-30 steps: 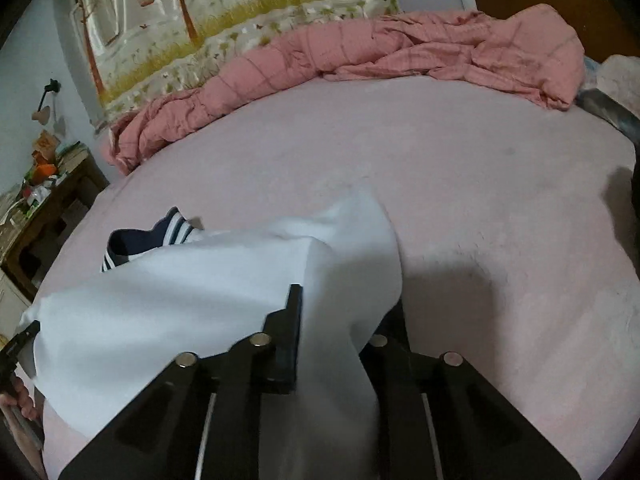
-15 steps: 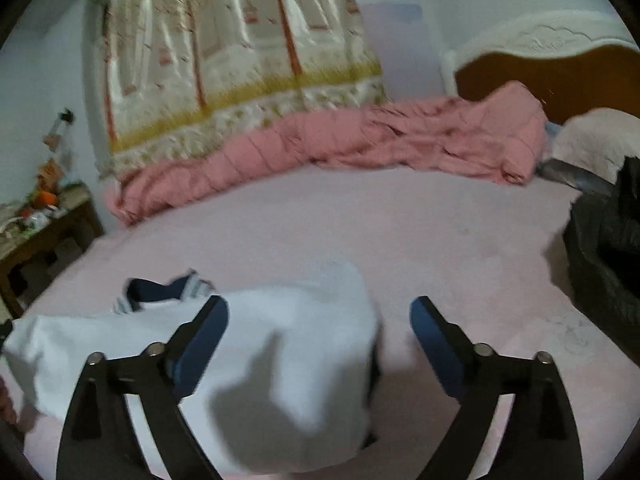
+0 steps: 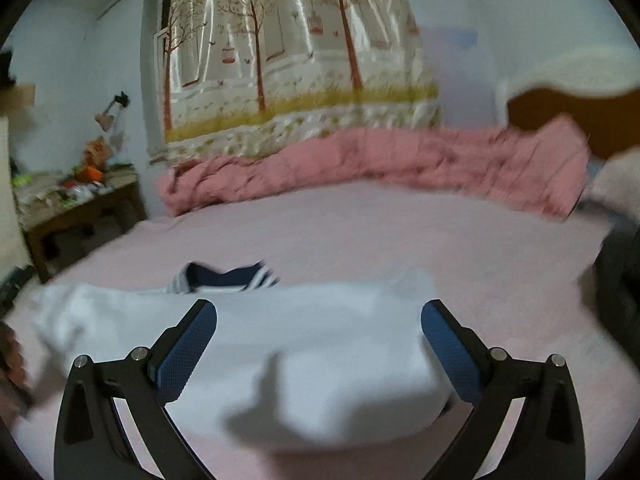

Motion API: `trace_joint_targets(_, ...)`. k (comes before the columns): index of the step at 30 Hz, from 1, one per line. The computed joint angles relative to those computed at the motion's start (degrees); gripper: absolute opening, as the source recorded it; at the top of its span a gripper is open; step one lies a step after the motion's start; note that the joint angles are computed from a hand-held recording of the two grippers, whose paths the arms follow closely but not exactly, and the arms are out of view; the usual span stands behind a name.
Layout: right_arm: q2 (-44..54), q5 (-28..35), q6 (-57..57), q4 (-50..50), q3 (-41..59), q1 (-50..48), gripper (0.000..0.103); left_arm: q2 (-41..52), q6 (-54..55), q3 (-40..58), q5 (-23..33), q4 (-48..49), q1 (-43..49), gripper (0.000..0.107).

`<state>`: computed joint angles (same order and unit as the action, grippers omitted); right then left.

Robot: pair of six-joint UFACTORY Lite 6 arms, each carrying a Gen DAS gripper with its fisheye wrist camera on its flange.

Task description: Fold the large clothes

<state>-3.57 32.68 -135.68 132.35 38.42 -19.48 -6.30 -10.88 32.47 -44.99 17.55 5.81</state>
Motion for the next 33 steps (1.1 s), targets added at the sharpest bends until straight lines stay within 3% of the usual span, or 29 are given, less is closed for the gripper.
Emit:
trace_joint_targets(2, -0.81, 0.62, 11.81, -11.45, -0.73, -2.52, 0.103, -5.17, 4.11, -1.88, 5.22, -3.12, -5.51, 0.103)
trace_joint_targets(6, -3.0, 1.69, 27.89, -26.04, -4.79, -5.97, 0.102, -4.16, 17.53, 2.14, 13.11, -22.65, -18.63, 0.102)
trace_joint_targets(8, 0.16, 5.46, 39.72, -35.24, -4.26, -9.32, 0.102, -0.57, 24.24, 4.72, 12.47, -32.75, -21.61, 0.102)
trace_joint_targets(11, 7.46, 13.33, 51.26, -44.32, -0.34, -14.66, 0.102, 6.64, 18.96, 6.67, 8.52, -31.18, -20.8, 0.102)
trace_joint_targets(16, 11.6, 5.11, 52.2, -36.69, 4.26, -13.0, 0.102, 13.81, 5.53, 11.85, 14.52, -19.83, -16.41, 0.097)
trace_joint_targets(20, 15.51, -2.25, 50.51, -29.93, 8.79, -7.66, 0.102, 13.89, 8.55, 11.06, 13.74, -22.37, -18.04, 0.097)
trace_joint_targets(25, 1.83, -13.97, 26.88, -6.88, -0.62, 1.59, 0.095, 15.42, 17.08, 12.43, 14.25, -29.29, -21.3, 0.097)
trace_joint_targets(26, -2.78, -15.46, 24.19, -6.23, -2.58, 3.02, 0.092, 15.92, 17.34, 13.23, 15.11, -29.47, -21.18, 0.097)
trace_joint_targets(27, -5.85, -16.59, 23.36, -7.97, -2.76, 5.06, 0.08, 16.4, 17.15, 13.8, 15.76, -29.39, -21.04, 0.097)
trace_joint_targets(28, -6.53, -16.9, 24.8, -12.12, -1.54, 7.67, 0.06, 16.63, 16.36, 14.08, 16.14, -28.83, -20.73, 0.097)
trace_joint_targets(30, -2.64, -13.65, 34.45, -24.11, 3.3, 10.36, 0.033, 16.44, 14.37, 13.91, 16.56, -27.22, -19.88, 0.097)
trace_joint_targets(33, 7.66, -12.97, 52.44, -41.17, 13.9, 12.95, 0.018, 16.58, 12.91, 14.05, 17.05, -26.29, -19.27, 0.097)
